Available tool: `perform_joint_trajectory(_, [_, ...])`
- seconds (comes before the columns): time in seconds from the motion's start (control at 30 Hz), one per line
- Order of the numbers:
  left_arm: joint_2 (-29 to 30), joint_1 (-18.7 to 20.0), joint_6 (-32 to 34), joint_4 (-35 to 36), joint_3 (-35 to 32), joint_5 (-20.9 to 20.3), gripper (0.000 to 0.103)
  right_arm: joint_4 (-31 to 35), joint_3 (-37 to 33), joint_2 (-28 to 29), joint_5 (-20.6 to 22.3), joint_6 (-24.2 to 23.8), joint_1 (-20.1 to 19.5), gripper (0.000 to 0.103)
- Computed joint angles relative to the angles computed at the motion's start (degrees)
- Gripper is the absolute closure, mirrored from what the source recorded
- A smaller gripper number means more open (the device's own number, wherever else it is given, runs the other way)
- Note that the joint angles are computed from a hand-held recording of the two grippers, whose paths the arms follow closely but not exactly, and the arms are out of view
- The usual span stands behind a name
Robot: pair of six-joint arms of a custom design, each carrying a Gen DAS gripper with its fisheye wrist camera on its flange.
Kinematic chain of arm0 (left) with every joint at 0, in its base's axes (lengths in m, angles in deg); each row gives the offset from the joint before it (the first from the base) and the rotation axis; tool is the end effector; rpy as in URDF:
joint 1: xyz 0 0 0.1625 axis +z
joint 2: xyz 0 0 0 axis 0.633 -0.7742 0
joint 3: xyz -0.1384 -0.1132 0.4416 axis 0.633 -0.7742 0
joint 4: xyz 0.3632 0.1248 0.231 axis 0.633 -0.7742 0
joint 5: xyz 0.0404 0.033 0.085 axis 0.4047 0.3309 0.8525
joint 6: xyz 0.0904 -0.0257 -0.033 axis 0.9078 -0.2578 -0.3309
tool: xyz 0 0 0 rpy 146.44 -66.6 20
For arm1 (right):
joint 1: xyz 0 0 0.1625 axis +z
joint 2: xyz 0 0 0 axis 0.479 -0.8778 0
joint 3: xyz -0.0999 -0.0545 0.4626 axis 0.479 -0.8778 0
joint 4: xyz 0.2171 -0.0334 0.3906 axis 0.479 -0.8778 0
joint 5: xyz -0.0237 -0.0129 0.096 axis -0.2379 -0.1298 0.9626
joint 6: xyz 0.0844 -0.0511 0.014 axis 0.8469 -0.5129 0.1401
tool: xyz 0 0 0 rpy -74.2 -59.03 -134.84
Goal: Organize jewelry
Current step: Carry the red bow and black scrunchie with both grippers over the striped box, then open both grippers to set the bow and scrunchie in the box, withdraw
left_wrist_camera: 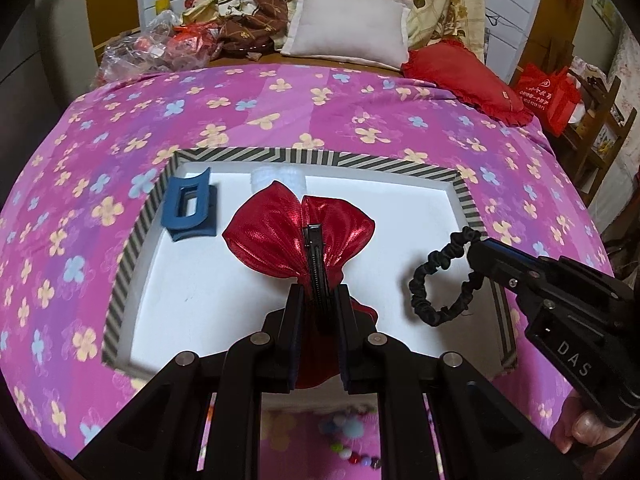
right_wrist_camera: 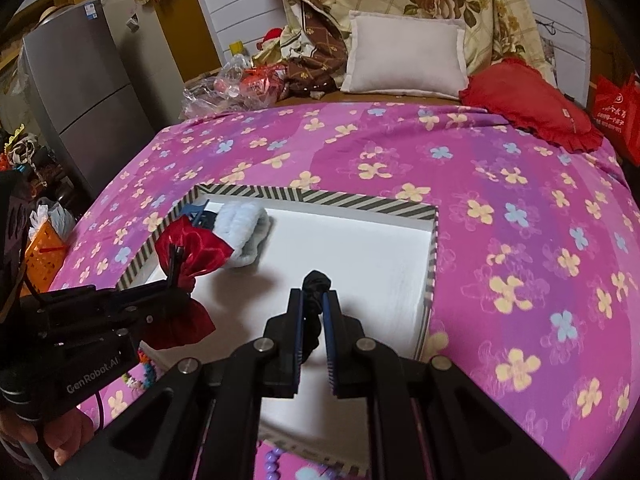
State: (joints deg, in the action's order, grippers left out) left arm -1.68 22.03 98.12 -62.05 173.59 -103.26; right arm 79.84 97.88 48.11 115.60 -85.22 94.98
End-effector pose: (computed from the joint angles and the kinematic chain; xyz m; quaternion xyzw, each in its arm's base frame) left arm -0.1668 -0.6732 0.3636 0.3793 0.8923 -0.1155 0.2158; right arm 0.4411 -0.5736 0.0649 -0.0242 -0.8605 0.4040 0.3093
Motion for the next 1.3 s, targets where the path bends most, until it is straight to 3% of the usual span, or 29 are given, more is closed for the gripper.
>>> perform_joint_trajectory(0.43, [6.4,-0.4,-1.6,1.8,-4.9,0.5,0.091,3.2,-2.5,-0.4,-2.6,0.3,-5.5,0.093])
perform_joint_trajectory(0.97, [11.3,0.2,-3.5,0.3,-7.6,1.3,0.091,8.4,-8.7,3.3,-1.1,1.9,-8.4,0.093])
perform_joint_trajectory(1.07, [11.8,0.4,-4.3,-0.5,-8.2,1.2,0.091,6.8,-7.4,2.6,-0.9,2.1,-8.5,0.084])
perform_joint_trajectory(1.13, [12.1,0.7,-4.9,-0.6,-8.6,0.5,0.090,4.6,-5.3,1.3,-0.6,2.3,-8.2,0.063])
perform_joint_trajectory(1.3, [12.7,1.4,-8.1,2.2,-10.3,-1.2,0.078,0.0,-0.7,-1.8,-0.8,1.8,-7.1,0.060])
